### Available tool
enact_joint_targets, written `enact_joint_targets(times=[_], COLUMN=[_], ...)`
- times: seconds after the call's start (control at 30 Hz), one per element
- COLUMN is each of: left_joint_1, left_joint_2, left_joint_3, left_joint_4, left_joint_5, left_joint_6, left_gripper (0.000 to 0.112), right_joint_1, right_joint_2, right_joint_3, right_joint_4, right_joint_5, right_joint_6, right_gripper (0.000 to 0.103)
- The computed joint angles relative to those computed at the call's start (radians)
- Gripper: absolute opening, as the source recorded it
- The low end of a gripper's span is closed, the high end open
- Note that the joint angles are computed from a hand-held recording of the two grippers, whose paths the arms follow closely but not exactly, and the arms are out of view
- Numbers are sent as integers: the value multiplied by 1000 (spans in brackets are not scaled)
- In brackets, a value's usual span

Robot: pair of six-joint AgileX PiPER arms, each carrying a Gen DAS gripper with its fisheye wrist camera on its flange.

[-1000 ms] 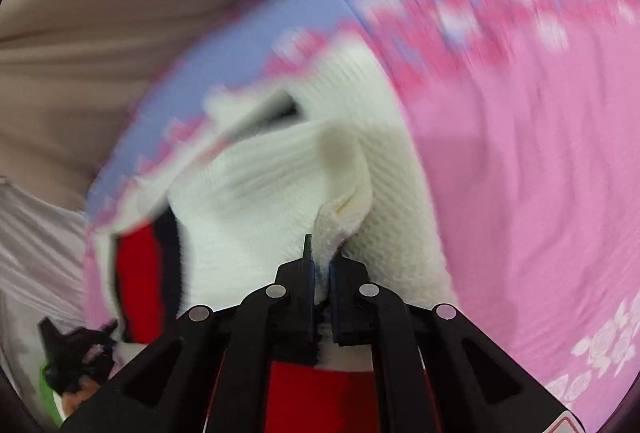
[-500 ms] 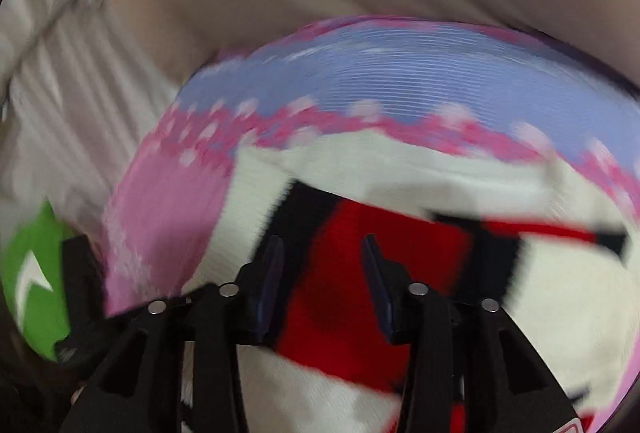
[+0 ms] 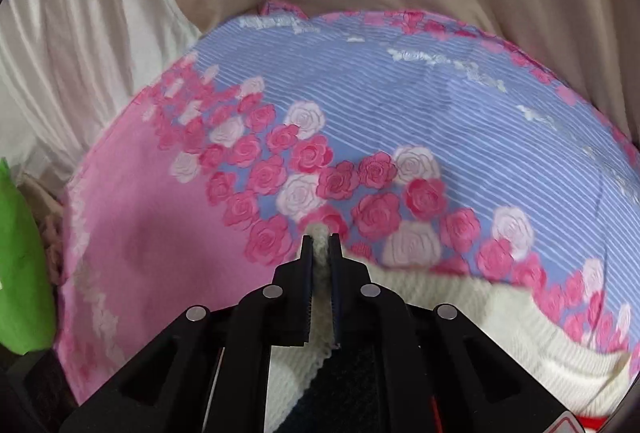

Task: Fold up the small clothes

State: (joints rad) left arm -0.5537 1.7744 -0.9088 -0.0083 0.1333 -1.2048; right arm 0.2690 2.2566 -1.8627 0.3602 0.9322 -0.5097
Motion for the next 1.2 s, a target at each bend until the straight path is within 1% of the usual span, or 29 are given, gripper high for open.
enact_joint_targets(times=[0.03, 0.07, 0.13, 0.17, 0.2, 0.23, 0.27, 0.3, 0.33, 0.37, 0.4, 0.43, 0.47, 0.5, 0.53, 0.57, 0.63, 0.7, 0.73, 0.77, 0.83, 0.87, 0.93, 0.97, 1.03, 1.1, 1.13, 1.17, 1.2], left_joint_1=[-6, -11, -13, -15, -19, -29, -38, -52, -64, -79, -102, -115, -124, -134, -145, -140, -142, -144, -144, -143, -137, -137, -144, -148, -151, -150, -155, -166, -185], left_joint_2=[3, 7, 4, -7, -21, -43, -60, -83, -97, -104, -109, -108, -99, -89, -75, -61, -37, -26, -29, -35, -37, -35, -24, -16, -4, -20, -45, -73, -115], left_joint_3=[-11, -26, -39, -36, -28, -10, 3, 17, 26, 29, 31, 34, 28, 20, 0, -22, -60, -87, -90, -83, -75, -76, -88, -100, -124, -117, -100, -78, -42], left_joint_4=[68, 110, 116, 103, 125, 184, 237, 276, 311, 375, 448, 492, 504, 544, 561, 544, 508, 465, 450, 446, 438, 440, 455, 459, 443, 410, 399, 401, 402], left_joint_5=[18, 40, 71, 79, 81, 81, 81, 90, 103, 126, 155, 160, 172, 187, 215, 231, 269, 307, 316, 316, 310, 313, 330, 346, 376, 383, 386, 388, 392], left_joint_6=[-59, -95, -101, -97, -128, -198, -259, -310, -353, -426, -512, -557, -570, -612, -629, -606, -557, -493, -465, -453, -416, -401, -382, -373, -329, -292, -285, -292, -295], left_gripper=[11, 11, 11, 12, 12, 17, 21, 25, 34, 37, 37, 37, 37, 37, 37, 37, 37, 37, 37, 36, 35, 34, 34, 33, 33, 34, 34, 36, 39], right_joint_1=[15, 19, 4, -23, -66, -106, -181, -271, -371, -471, -571, -671, -771, -849, -893, -914, -907, -901, -897, -902, -920, -928, -940, -937, -960, -989, -1011, -1055, -1096], right_joint_2=[17, 27, 10, -43, -122, -193, -283, -360, -437, -500, -528, -537, -535, -508, -474, -445, -397, -384, -383, -387, -436, -441, -404, -351, -343, -370, -396, -444, -478], right_joint_3=[-5, -25, -31, 20, 111, 201, 301, 400, 500, 600, 662, 697, 729, 728, 711, 701, 688, 704, 697, 679, 678, 670, 642, 643, 658, 636, 642, 658, 676], right_joint_4=[6, 2, 21, 74, 163, 234, 304, 371, 398, 409, 417, 413, 369, 359, 327, 288, 230, 281, 293, 326, 381, 377, 316, 275, 295, 304, 333, 374, 395], right_joint_5=[-31, -23, 6, -2, -28, -60, -60, -38, -55, -69, -68, -48, -69, -52, -43, -64, -109, -132, -118, -78, -78, -87, -108, -141, -136, -48, -21, 20, 50], right_joint_6=[2, 25, 55, 31, -32, -98, -169, -246, -284, -300, -322, -333, -304, -314, -298, -281, -254, -305, -320, -333, -369, -372, -322, -312, -357, -311, -324, -365, -397], right_gripper=[7, 7, 8, 9, 10, 11, 19, 26, 35, 37, 37, 37, 40, 40, 40, 40, 41, 39, 11, 8, 8, 8, 8, 8, 8, 17, 19, 20, 23])
